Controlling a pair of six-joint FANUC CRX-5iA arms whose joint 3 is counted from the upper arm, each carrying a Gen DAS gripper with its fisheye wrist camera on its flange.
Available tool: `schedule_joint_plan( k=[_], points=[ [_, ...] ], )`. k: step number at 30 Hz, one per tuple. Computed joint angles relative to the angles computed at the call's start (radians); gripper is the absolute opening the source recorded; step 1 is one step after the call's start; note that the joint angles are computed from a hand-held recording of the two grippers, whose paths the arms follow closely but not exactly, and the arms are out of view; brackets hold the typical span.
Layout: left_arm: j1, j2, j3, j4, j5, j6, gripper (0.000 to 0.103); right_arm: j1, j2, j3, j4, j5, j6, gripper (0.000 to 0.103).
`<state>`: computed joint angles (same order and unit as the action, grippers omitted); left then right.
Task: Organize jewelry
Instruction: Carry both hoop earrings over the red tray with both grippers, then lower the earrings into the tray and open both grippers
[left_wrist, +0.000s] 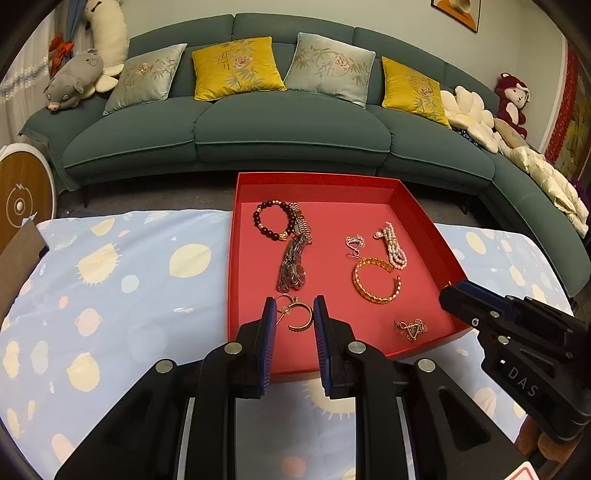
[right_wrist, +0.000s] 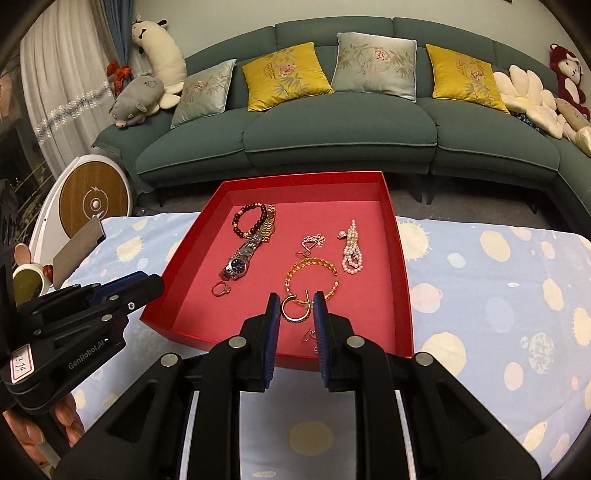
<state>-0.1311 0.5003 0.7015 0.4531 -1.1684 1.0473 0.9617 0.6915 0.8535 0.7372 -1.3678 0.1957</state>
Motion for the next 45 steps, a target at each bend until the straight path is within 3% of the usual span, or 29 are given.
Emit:
schedule_joint_plan(
  k=[6,23,37,41,45],
  points=[
    [-0.021,0.021,0.015,-0.010,0.024,0.015,0.018,-0.010,0.039,0.046,-0.015,-0.010,0.033,0.018],
    [-0.052,0.055,0.054,-0.075,0.014,0.048,0.018,-0.035,0.013,-0.019,-0.040,0.022,0.008,0.018],
    [-0.032,0.081,0.095,-0.059,0.017,0.074,0.018,-0.038,-0.015,-0.066,-0.005,0.040,-0.026,0.018],
    [-0.024,0.107,0.137,-0.036,0.013,0.085,0.018,-0.048,-0.026,-0.085,0.012,0.064,-0.045,0.018],
    [-0.020,0.188,0.273,-0.003,-0.032,0.152,0.018,-0.071,-0.033,-0.096,0.037,0.124,-0.070,0.018]
  ],
)
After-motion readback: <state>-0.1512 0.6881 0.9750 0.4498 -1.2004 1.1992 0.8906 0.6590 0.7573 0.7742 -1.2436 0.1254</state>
